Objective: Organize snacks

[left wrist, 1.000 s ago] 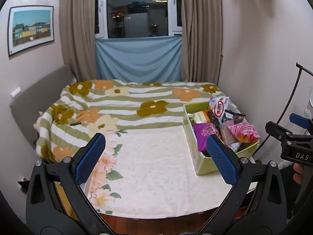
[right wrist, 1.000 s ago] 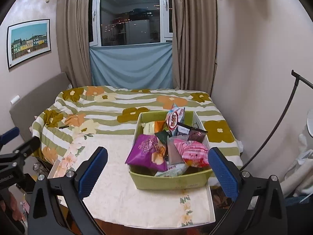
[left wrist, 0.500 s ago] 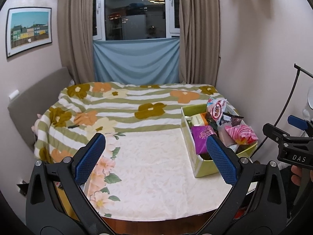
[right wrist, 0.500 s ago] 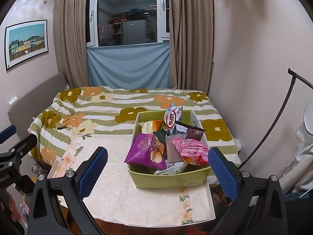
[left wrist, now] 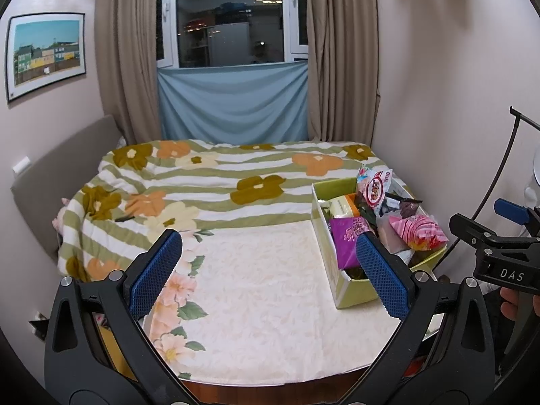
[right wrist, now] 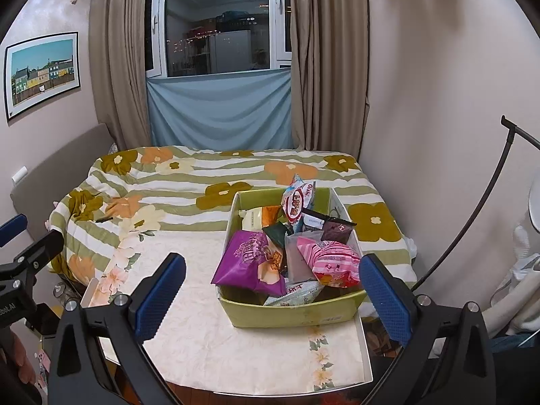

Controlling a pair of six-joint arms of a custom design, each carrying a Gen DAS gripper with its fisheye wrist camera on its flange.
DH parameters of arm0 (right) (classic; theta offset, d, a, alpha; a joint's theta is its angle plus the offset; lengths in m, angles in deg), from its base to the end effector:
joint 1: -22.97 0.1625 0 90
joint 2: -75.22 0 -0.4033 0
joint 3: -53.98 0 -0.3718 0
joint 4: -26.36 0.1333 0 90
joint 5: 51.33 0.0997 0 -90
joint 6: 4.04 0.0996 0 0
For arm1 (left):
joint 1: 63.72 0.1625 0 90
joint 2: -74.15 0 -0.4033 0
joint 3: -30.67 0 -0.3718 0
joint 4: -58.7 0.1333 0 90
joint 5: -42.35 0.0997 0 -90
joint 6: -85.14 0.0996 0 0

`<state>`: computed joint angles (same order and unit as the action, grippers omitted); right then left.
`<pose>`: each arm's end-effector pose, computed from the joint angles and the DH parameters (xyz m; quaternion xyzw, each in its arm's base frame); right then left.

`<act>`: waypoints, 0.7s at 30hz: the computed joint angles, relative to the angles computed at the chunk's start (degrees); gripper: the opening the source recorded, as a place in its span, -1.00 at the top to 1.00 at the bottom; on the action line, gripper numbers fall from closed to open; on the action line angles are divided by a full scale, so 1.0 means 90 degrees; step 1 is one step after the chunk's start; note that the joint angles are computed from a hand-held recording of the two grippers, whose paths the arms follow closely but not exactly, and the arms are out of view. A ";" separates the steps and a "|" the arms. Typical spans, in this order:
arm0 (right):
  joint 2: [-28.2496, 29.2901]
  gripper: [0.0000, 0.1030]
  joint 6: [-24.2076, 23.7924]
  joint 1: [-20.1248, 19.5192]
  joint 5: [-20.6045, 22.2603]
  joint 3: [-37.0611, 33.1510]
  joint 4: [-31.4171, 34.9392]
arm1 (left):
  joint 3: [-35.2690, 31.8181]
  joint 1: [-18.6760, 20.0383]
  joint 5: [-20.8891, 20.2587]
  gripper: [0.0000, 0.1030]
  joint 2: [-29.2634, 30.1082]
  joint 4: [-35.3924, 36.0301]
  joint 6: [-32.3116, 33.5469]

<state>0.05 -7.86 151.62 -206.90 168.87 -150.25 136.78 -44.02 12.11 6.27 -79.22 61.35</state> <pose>0.3377 -0.3540 0.3594 0.0785 -0.7970 0.4678 0.3739 -0.4445 -0.3921 0.2734 0.3025 0.8104 -0.4132 0.2847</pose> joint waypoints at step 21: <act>0.0024 -0.98 -0.0048 -0.0109 0.0056 -0.0018 -0.0045 | -0.0056 0.0082 -0.0058 -0.99 0.0085 -0.0161 0.0152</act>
<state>0.26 -8.29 150.63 -206.39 168.71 -150.65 136.27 -43.27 11.59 7.04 -80.67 62.72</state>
